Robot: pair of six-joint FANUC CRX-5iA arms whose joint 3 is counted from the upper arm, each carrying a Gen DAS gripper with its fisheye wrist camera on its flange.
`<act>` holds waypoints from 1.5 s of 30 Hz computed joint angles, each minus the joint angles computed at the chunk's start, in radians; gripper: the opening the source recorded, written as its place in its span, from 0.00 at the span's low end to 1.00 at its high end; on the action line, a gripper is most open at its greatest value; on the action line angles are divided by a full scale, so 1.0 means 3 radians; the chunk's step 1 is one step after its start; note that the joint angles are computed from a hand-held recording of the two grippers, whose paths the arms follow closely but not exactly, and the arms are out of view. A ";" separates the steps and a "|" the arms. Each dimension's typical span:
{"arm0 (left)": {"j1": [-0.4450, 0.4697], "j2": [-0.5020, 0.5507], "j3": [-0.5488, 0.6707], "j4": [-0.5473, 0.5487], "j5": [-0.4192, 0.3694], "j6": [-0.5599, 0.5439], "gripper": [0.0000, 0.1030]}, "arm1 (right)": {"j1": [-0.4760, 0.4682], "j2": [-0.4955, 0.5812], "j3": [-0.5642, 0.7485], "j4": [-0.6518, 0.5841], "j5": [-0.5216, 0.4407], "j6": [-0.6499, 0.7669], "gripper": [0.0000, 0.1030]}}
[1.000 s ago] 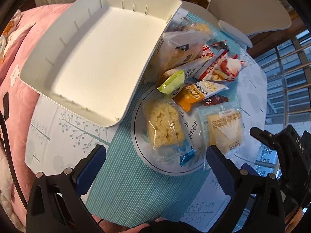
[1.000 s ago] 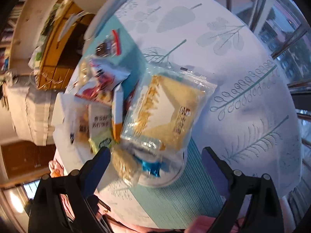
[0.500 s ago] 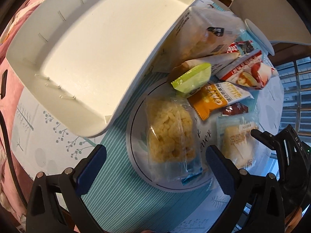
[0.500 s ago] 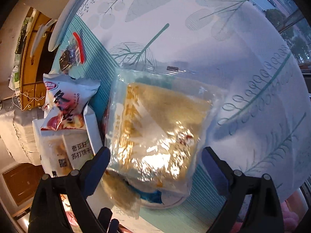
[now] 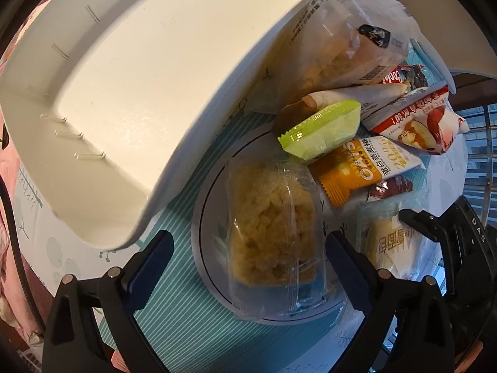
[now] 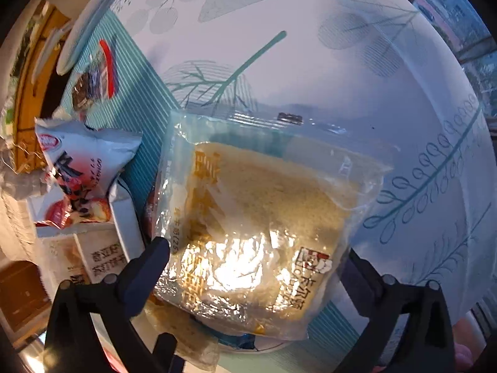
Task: Organize snacks
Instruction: 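Move left tool to puffed rice bag while right tool reaches sponge cake bag, then close left tool on puffed rice bag while right tool grips sponge cake bag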
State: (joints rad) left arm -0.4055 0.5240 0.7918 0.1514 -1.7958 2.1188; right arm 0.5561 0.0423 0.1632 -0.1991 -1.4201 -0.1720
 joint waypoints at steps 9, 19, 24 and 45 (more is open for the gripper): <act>0.0000 0.0181 0.0113 0.0015 -0.0052 0.0065 0.77 | -0.0011 0.0526 0.0627 -0.0005 -0.0546 0.0129 1.00; -0.0019 0.0307 0.0196 0.0045 -0.0092 0.0126 0.55 | -0.0062 0.0670 0.0849 -0.0014 -0.0696 0.0288 1.00; -0.0049 0.0220 0.0085 0.0057 -0.0092 0.0173 0.54 | -0.0016 0.0619 0.0777 -0.0022 -0.0653 0.0375 1.00; -0.0041 -0.0005 0.0074 0.0145 -0.0209 0.0017 0.54 | 0.0337 -0.0064 0.0057 0.0294 -0.0028 0.0377 0.60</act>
State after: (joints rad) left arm -0.4180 0.5226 0.8140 0.1950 -1.8584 2.1239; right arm 0.6573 0.0232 0.1802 -0.1109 -1.4283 -0.0589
